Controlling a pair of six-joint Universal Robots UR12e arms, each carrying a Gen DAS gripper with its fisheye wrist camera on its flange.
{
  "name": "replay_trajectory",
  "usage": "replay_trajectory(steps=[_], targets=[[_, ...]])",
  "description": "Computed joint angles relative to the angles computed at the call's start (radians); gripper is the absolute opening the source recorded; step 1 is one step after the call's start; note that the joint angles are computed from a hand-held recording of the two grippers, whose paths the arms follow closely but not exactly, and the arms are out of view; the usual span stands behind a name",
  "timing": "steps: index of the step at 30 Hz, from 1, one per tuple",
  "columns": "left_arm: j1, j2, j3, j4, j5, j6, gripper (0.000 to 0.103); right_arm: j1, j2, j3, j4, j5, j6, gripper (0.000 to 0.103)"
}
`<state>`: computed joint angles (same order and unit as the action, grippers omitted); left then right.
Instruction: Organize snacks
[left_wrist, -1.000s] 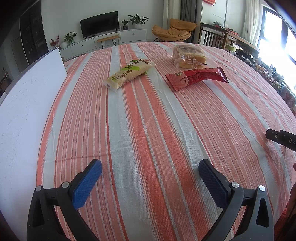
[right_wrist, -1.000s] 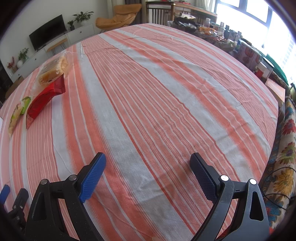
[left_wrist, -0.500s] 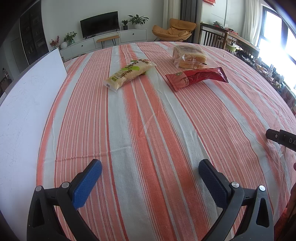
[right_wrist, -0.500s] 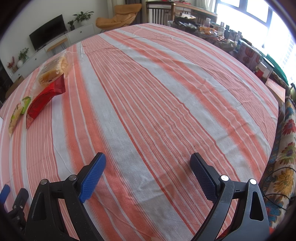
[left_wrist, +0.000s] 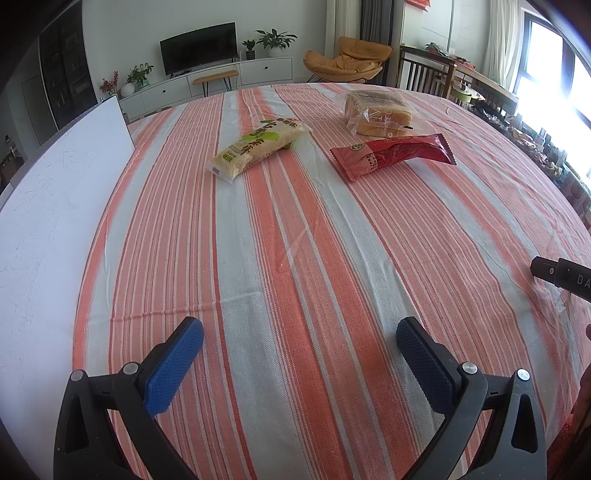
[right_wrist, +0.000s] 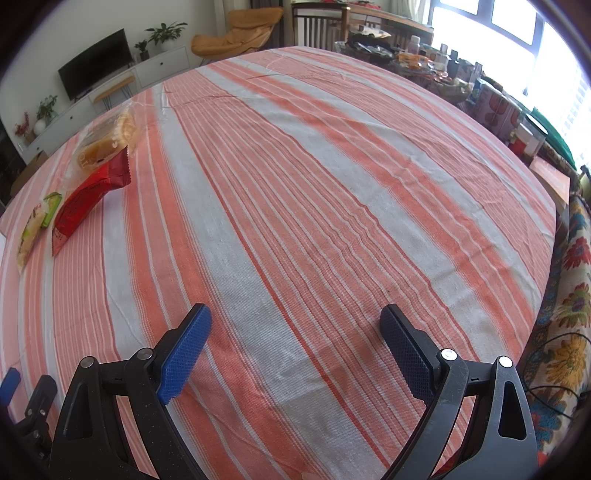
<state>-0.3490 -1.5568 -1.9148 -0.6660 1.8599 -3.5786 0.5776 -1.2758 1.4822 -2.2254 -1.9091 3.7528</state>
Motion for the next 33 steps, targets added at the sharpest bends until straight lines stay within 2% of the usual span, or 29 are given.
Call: replay_trajectory(steps=[3,7,11,14,17,20,24,27,29,31,33], targets=[[0.003,0.001,0.002,-0.013,-0.009,0.009,0.103,0.0,0.0,-0.001,0.0,0.0,0.0,0.095],[0.026,0.015,0.043,-0.162,-0.089,-0.005,0.103,0.0,0.0,-0.001,0.001,0.0,0.0,0.095],[0.05,0.054,0.057,-0.174,-0.178,-0.024,0.102,0.0,0.0,-0.001,0.001,0.0,0.001,0.095],[0.084,0.079,0.099,-0.193,-0.267,-0.016,0.103,0.0,0.0,0.0,-0.001,0.003,0.001,0.095],[0.119,0.087,0.149,-0.198,-0.299,0.008,0.103,0.0,0.0,0.0,0.0,0.003,0.001,0.095],[0.144,0.057,0.215,-0.254,-0.268,0.067,0.103,0.0,0.0,0.0,0.0,0.002,0.001,0.095],[0.153,-0.034,0.297,-0.36,-0.191,0.184,0.102,0.0,0.0,0.0,-0.001,0.003,0.0,0.096],[0.158,-0.093,0.308,-0.326,-0.16,0.258,0.095,0.0,0.0,0.0,-0.001,0.003,0.0,0.096],[0.157,-0.129,0.314,-0.304,-0.134,0.317,0.095,0.0,0.0,0.0,-0.001,0.003,0.0,0.096],[0.156,-0.159,0.315,-0.276,-0.101,0.346,0.095,-0.001,0.0,0.0,-0.001,0.003,0.0,0.096],[0.159,-0.177,0.309,-0.251,-0.09,0.344,0.093,0.0,0.001,0.0,-0.001,0.003,0.0,0.096]])
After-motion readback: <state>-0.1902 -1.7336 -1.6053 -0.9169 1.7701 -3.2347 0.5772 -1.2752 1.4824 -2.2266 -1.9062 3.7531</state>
